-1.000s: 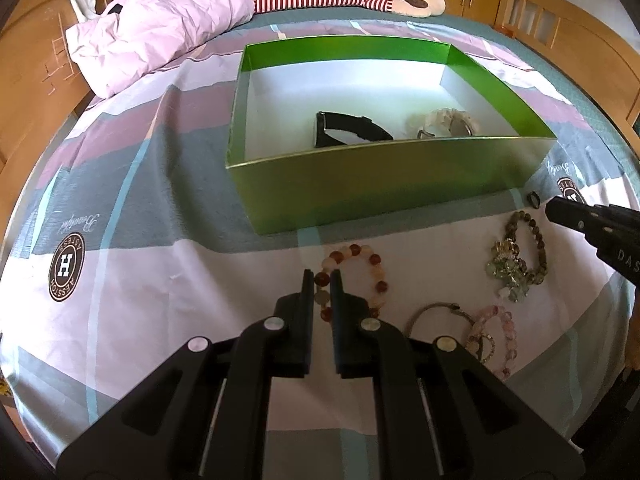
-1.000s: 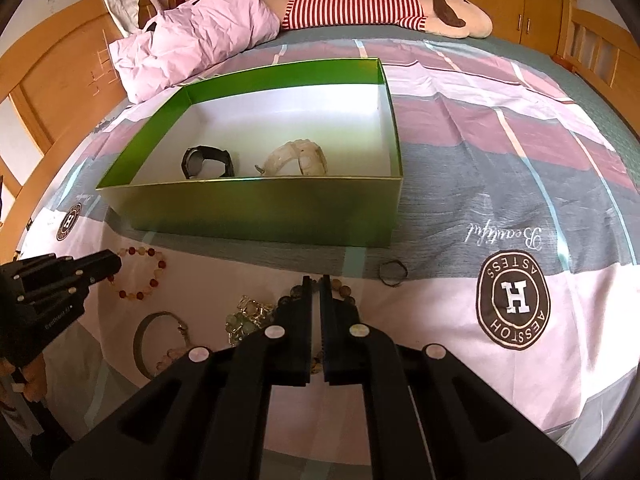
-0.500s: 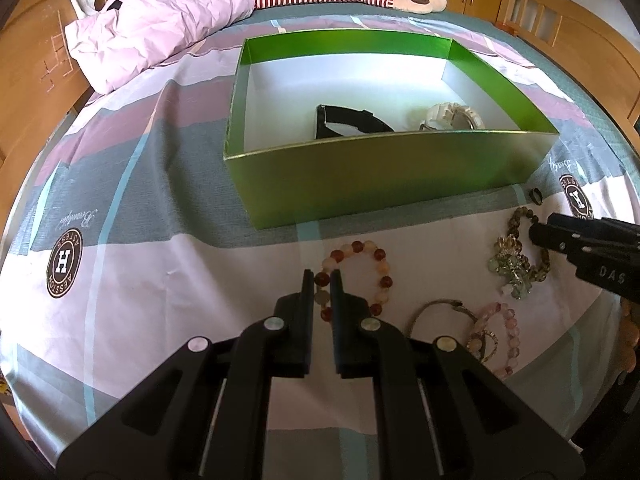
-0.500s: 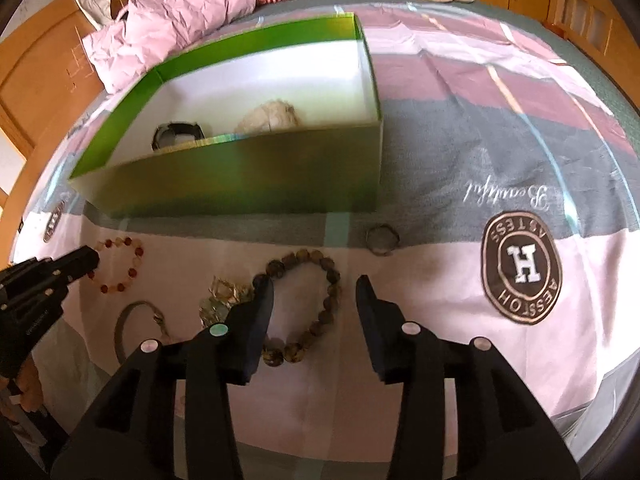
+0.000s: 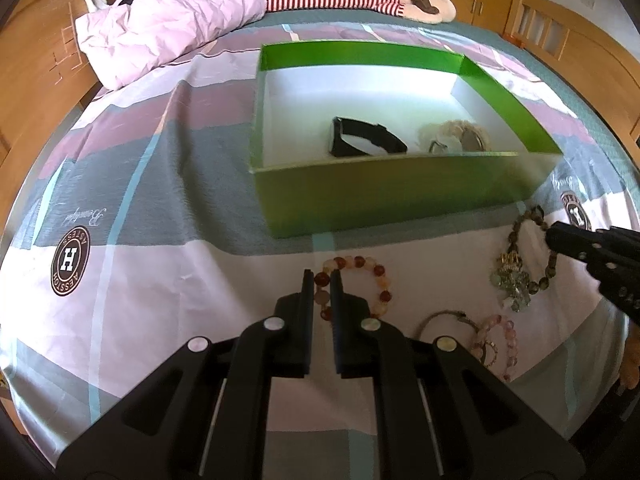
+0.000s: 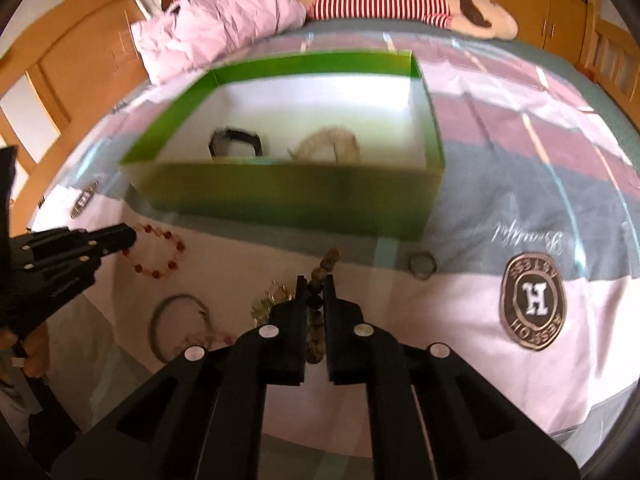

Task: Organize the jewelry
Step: 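Carry both bead bracelets over the green box and open both tools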

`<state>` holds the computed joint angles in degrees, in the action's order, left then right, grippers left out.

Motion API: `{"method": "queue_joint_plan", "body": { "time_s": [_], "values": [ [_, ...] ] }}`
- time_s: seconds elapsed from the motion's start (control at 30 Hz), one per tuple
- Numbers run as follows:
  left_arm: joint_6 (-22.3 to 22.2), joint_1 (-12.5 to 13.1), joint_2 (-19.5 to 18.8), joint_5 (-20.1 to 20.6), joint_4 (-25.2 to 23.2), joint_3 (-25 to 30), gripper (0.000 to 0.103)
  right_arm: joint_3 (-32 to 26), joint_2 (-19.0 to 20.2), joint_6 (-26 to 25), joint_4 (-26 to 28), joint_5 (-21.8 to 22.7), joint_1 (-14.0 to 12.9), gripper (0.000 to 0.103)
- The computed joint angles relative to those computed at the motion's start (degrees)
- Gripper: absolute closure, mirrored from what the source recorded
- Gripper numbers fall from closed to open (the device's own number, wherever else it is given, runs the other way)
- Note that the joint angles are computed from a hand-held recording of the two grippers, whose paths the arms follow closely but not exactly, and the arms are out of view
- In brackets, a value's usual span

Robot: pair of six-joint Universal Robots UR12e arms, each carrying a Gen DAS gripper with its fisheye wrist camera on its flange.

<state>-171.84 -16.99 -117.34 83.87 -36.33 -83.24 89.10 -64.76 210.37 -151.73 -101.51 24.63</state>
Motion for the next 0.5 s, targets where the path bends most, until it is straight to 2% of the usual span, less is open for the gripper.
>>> {"method": "queue_joint_plan", "body": {
  "time_s": [0.27, 0.5],
  "values": [
    [-1.62, 1.06, 1.02, -2.35, 1.2, -0.14, 0.095, 2.17, -1.59, 0.75, -7.39, 0.54, -0.7, 0.096],
    [-1.0, 2.56, 2.77, -10.65, 1.67, 1.17, 0.095, 0.41, -1.74, -1.99, -8.45, -0.58, -0.13, 0.096]
  ]
}}
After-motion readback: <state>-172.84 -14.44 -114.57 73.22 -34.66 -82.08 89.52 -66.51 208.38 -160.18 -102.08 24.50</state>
